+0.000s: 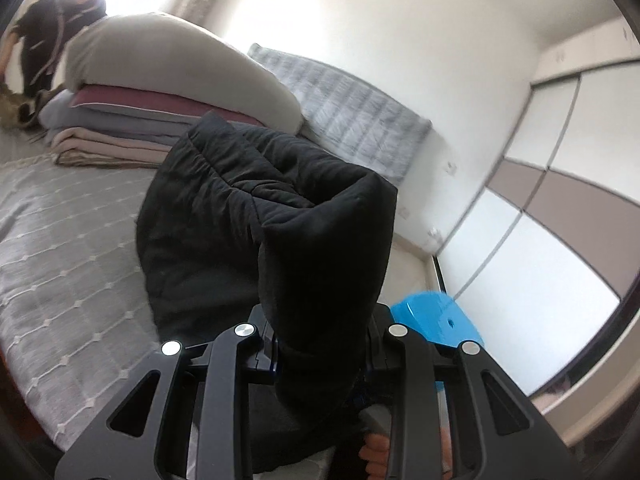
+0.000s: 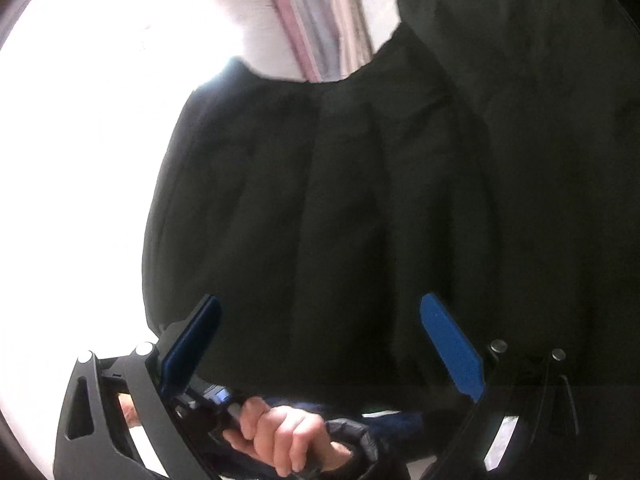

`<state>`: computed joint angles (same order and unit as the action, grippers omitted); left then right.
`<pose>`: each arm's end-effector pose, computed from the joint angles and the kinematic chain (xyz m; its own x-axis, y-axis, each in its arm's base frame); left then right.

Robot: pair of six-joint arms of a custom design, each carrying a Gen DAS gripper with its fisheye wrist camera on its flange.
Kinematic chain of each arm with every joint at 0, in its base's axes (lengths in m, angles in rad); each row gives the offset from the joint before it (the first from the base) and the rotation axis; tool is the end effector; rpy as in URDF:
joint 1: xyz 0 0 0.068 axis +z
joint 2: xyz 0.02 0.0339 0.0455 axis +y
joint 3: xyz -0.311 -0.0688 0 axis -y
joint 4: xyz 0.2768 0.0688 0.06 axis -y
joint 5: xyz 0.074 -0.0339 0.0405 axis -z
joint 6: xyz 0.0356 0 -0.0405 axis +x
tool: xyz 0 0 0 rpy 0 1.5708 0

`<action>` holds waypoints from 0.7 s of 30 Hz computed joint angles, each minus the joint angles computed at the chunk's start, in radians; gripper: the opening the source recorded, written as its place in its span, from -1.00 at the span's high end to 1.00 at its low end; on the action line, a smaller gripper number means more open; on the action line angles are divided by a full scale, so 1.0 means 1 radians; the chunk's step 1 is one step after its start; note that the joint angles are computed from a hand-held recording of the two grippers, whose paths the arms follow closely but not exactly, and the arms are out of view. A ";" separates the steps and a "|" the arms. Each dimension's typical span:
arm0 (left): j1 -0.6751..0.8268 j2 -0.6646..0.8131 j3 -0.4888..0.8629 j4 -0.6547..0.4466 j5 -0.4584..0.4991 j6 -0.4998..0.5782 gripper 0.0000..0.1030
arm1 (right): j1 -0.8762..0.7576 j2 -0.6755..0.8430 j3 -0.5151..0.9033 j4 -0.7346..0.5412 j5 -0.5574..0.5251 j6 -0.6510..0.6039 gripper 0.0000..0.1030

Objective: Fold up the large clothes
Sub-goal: 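Lift the folded coat up off the bed with the left gripper, then lower the coat onto the bed and open the left gripper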

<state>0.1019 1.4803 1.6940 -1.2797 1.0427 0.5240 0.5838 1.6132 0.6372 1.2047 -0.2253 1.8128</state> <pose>0.2957 -0.0007 0.4601 -0.5716 0.1950 -0.7970 0.7511 0.5154 -0.4126 0.2825 0.1962 0.2532 -0.7432 0.6432 0.1842 -0.0114 -0.2875 0.9577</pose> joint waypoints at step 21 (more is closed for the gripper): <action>-0.651 -0.086 -0.438 0.303 -0.372 -0.098 0.42 | -0.310 -0.353 -0.448 0.044 -0.035 0.015 -0.89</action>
